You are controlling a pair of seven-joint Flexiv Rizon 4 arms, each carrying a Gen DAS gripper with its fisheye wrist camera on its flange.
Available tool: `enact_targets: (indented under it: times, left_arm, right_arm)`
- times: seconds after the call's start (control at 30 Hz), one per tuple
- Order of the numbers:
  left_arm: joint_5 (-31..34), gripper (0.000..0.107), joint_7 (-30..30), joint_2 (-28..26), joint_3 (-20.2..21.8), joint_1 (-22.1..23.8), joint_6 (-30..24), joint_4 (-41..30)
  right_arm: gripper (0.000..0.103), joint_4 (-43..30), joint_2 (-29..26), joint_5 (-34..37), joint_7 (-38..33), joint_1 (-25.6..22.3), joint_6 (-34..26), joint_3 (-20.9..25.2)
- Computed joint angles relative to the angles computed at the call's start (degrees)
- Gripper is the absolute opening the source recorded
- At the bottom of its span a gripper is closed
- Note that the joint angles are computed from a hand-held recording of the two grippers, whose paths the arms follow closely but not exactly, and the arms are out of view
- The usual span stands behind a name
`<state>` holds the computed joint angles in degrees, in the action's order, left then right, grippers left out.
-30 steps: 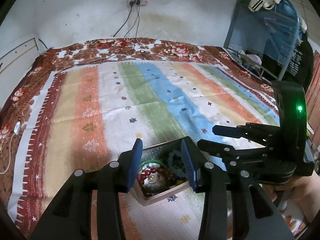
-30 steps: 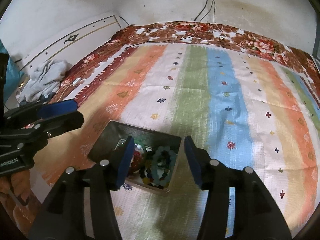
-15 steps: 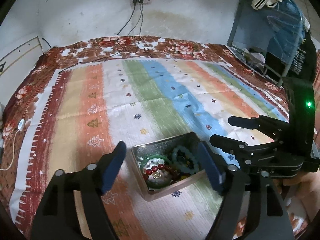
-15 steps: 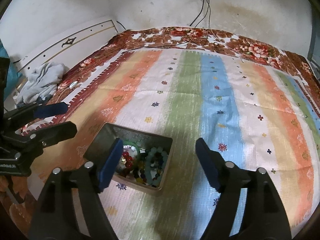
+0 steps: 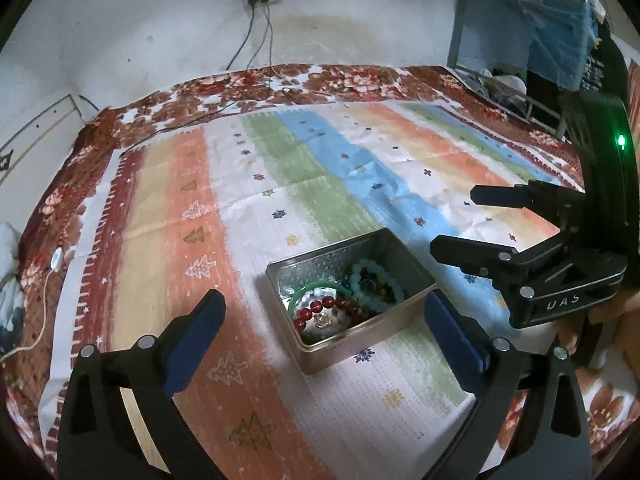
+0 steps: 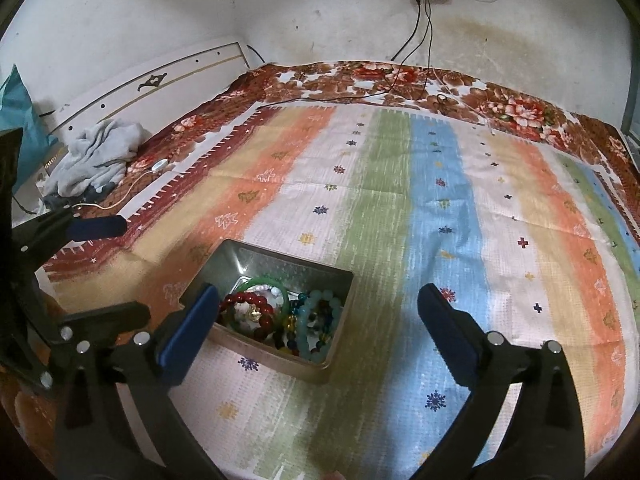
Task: Organize jewelry
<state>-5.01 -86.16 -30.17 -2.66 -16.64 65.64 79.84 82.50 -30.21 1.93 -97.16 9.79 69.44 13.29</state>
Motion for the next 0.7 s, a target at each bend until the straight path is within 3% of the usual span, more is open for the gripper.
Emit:
enact_targets:
  times: [0.2, 0.7]
  left_arm:
    - [-0.86, 0.097, 0.22, 0.74, -0.53, 0.47, 1.11, 1.51]
    - [4.71, 0.097, -3.63, 0.15, 2.52, -1.82, -0.04, -1.12]
  right_arm:
    - [0.098, 0.24, 0.27, 0.42, -0.62, -0.26, -0.12, 0.37]
    - [0.098, 1.74, 1.62, 2.85, -2.66, -1.00, -0.71, 1.10]
